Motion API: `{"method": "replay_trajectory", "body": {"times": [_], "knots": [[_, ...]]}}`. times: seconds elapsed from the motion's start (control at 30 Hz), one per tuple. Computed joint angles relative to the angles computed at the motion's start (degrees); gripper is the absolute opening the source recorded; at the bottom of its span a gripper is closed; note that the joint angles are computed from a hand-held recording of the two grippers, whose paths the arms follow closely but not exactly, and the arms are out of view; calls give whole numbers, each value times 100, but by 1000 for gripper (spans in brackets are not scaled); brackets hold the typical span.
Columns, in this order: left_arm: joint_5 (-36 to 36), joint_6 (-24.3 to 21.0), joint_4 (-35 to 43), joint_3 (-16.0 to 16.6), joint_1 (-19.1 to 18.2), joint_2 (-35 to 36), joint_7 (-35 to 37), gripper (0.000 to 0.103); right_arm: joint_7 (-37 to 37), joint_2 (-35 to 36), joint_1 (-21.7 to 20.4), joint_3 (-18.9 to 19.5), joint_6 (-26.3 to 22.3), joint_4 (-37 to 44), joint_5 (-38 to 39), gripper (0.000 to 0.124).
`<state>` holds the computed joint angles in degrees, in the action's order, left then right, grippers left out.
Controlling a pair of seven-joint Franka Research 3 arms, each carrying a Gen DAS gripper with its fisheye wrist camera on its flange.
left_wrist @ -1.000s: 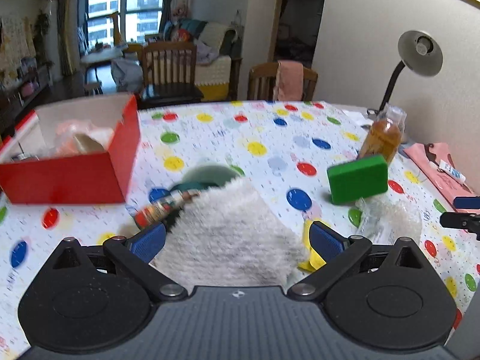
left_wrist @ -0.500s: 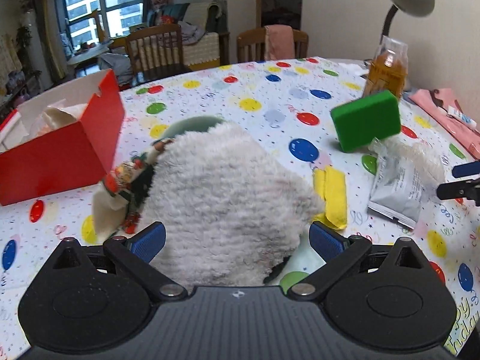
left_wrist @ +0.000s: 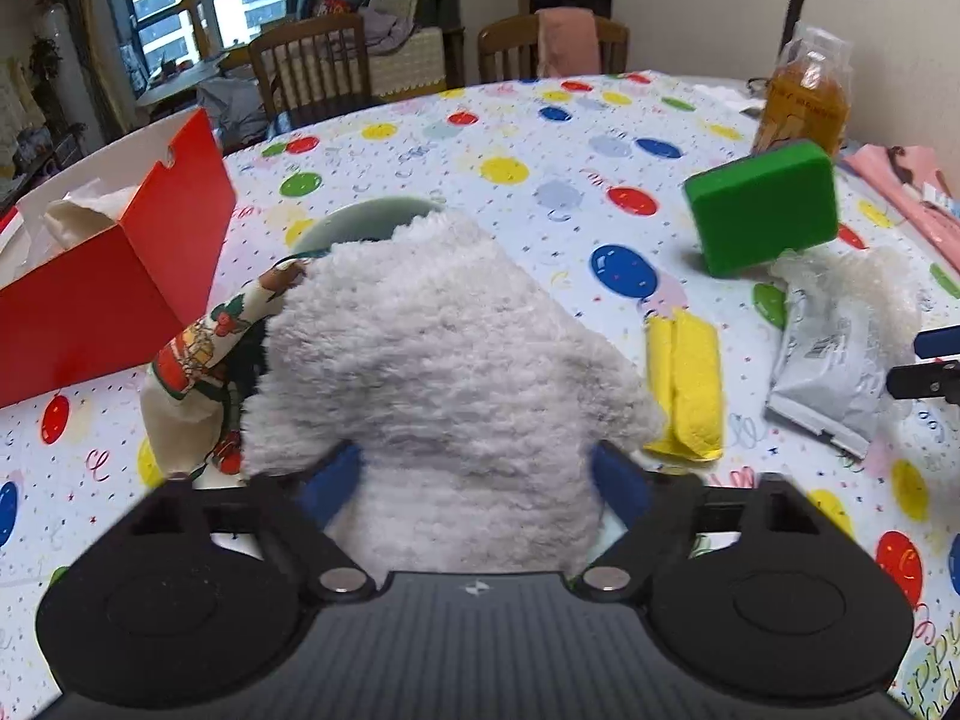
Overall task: Organize soft objects
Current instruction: 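Grasp the white fluffy towel with the left gripper while the right grasps the bubble wrap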
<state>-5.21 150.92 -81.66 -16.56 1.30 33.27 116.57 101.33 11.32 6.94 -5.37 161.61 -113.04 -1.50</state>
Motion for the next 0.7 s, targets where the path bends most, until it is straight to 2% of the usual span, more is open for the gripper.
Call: {"method": "replay_trajectory", "body": {"times": [0.1,0.23,0.3,0.33,0.4,0.47,0.5,0.7], "knots": [[-110,-132,139,-12,45,55,-128,61,163,-10,45,-68,-11,-8,-141,51],[-226,-313,287,-24,96,93,-216,53,454,-74,44,-127,68,-81,-233,40],[-303,-357,285,-54,134,67,-193,43,633,-96,66,-183,84,-98,-406,32],[-350,-387,279,-71,154,50,-182,41,764,-101,90,-225,90,-105,-541,29],[-463,-428,244,-103,197,1,-163,33,977,-107,100,-270,68,-106,-720,13],[-531,-427,185,-99,209,-63,-156,30,1083,-126,64,-255,93,-133,-754,4],[-592,-441,164,-119,237,-88,-125,25,1134,-149,54,-255,129,-167,-790,3],[-981,-431,1,-175,391,-297,-9,15,1691,-411,98,-333,428,-418,-1486,0]]}}
